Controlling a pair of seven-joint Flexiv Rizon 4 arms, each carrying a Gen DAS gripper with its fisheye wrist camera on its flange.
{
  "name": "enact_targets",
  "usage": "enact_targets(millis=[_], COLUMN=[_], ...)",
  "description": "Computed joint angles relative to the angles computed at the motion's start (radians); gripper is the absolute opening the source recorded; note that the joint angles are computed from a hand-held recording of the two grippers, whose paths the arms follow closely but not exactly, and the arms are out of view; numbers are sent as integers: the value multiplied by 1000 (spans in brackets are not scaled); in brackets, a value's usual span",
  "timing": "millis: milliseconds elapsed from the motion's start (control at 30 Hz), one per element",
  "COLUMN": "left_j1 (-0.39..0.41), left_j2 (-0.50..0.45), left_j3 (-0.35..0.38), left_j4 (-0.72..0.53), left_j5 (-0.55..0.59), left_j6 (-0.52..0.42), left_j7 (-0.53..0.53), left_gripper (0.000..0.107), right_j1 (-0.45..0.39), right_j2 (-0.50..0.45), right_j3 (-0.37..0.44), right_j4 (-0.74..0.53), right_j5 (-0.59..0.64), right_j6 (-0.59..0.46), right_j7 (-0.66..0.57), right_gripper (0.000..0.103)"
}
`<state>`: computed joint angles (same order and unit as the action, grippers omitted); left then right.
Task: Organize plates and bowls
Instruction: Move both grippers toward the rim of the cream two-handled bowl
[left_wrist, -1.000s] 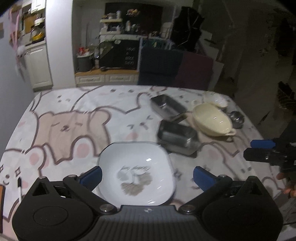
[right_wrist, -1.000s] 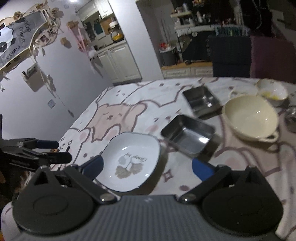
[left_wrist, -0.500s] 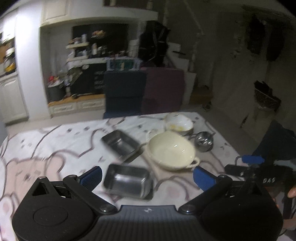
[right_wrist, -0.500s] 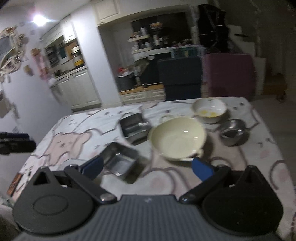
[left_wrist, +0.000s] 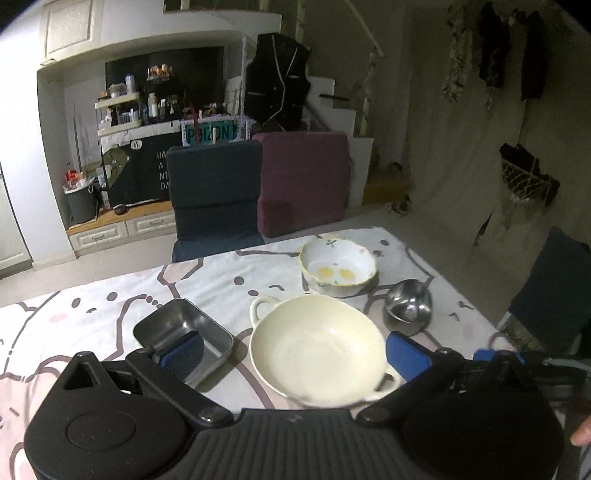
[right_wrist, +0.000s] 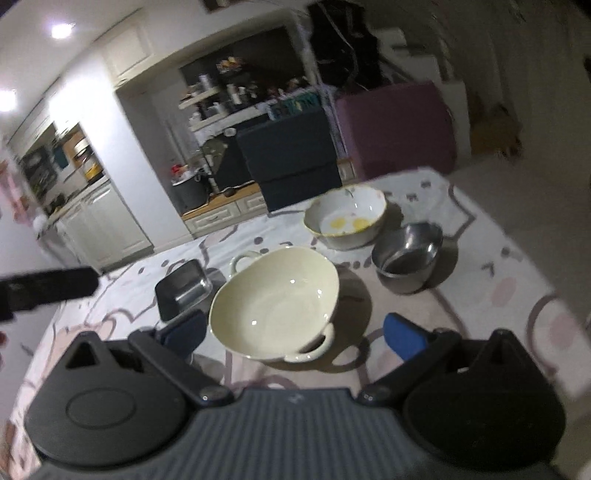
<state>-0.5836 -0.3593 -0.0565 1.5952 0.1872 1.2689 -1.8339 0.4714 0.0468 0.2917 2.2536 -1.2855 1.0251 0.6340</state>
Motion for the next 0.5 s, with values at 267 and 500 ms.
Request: enact_targets(millis=[267, 500], left_j1=[2, 39], left_j2=[-150, -227], left_j3=[29, 8], left_j4=[-167, -198], left_j5=[-1, -67], left_j6=[-34, -5], left_j7=[38, 105], left_gripper=[103, 103], right_j1=[-66, -76], right_j2=[-121, -197], right_j3=[-89, -147], right_j4=[-11, 0], right_j5=[-35, -53], right_j6=[243, 360], right_j7=[320, 570], right_gripper=[102, 63])
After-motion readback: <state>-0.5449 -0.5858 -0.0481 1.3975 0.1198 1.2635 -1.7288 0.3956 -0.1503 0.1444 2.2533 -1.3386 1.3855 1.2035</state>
